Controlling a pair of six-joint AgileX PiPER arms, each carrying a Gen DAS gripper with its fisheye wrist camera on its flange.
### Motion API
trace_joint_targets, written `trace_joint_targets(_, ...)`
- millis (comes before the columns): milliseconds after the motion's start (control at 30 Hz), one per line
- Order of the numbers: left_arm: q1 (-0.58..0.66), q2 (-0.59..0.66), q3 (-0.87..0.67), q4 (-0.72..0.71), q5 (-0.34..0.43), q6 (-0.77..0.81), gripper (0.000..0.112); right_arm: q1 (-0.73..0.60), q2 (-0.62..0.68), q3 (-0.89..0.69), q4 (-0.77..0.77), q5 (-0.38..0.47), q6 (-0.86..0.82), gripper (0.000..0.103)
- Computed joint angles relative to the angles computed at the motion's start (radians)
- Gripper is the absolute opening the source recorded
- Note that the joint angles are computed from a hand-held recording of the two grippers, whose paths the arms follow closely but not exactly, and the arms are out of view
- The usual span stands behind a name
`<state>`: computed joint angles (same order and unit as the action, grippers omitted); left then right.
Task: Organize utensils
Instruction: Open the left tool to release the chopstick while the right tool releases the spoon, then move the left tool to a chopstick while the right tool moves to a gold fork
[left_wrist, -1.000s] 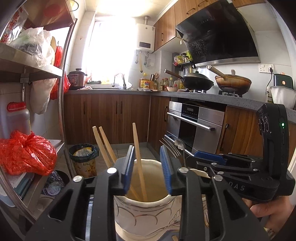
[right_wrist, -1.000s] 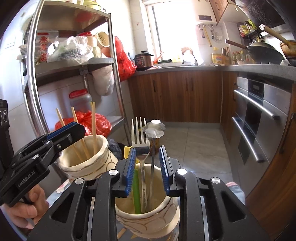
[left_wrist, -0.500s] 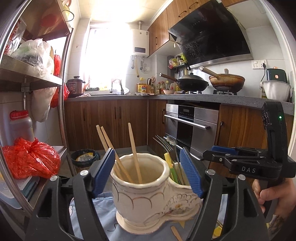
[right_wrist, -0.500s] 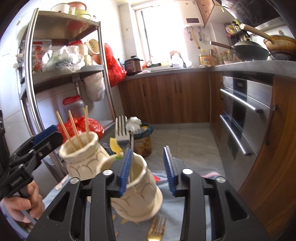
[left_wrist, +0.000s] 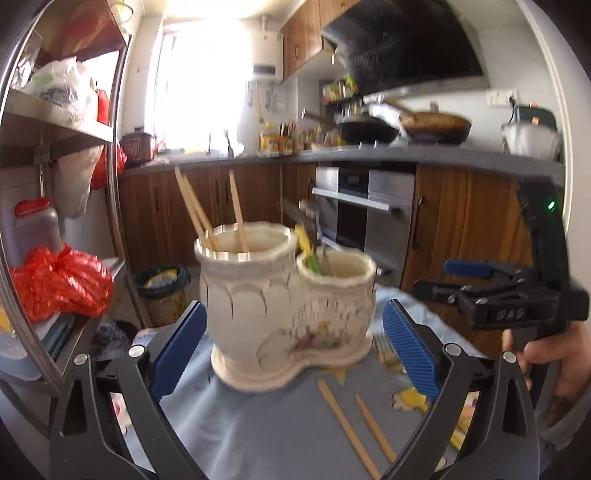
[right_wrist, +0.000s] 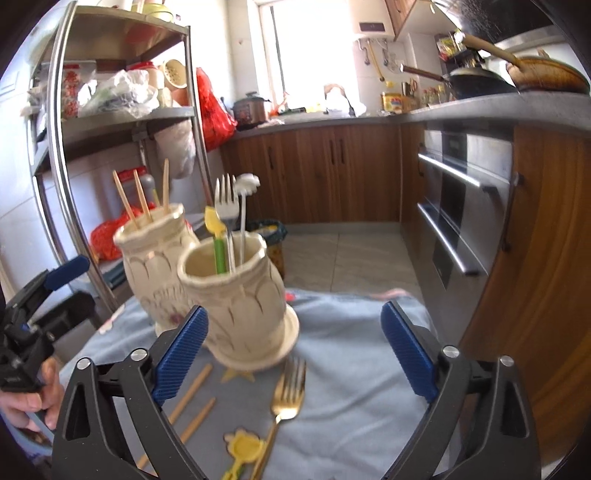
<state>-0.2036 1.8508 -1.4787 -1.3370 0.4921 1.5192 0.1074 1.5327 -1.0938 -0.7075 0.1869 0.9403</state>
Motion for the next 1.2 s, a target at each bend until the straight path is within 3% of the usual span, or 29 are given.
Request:
trace_joint_targets(100,-0.012,0.030,-0.031,0.206,0.014,-0.197,0.095,-0.001,-0.003,0.016,0.172,0.020,-0.152,0.097)
trace_joint_targets(233,-0.030,0.068,-0.071,0.412,0.046,-0.388,0.095,0.012,-0.005,0.037,0.228,0.058,-0.188,0.097)
trace_joint_targets(300,-0.048,0.082,-0.083,0.517,0.047,-0.474,0.094,0.008,-0.011,0.046,0.350,0.068,-0.302,0.097)
trace_joint_targets(467,-0.089,0.108,-0.118,0.759,0.058,-0.686,0.083,0.018,-0.024,0.066,0.316,0.085,-0.285,0.097)
trace_joint_targets(667,-0.098,0.143,-0.173,0.848,0.143,-0.764,0.080,0.001,-0.004,0.063,0.405,0.121,-0.379,0.097)
trace_joint_targets(800,-0.105,0.182,-0.229,0.899,0.220,-0.819,0.054,-0.004,-0.002,0.069,0.418,0.133,-0.404,0.097)
trace_joint_targets(900,-0.101,0.201,-0.254,0.886,0.265,-0.816,0.042,-0.010,-0.009,0.078,0.457,0.124,-0.444,0.097)
trace_joint_targets(1067,-0.108,0.209,-0.260,0.884,0.284,-0.804,0.033,-0.017,-0.004,0.075,0.563,0.133,-0.557,0.097)
trace_joint_targets(1200,-0.113,0.202,-0.250,0.903,0.273,-0.797,0.019,-0.016,0.006,0.064,0.633,0.149,-0.640,0.097)
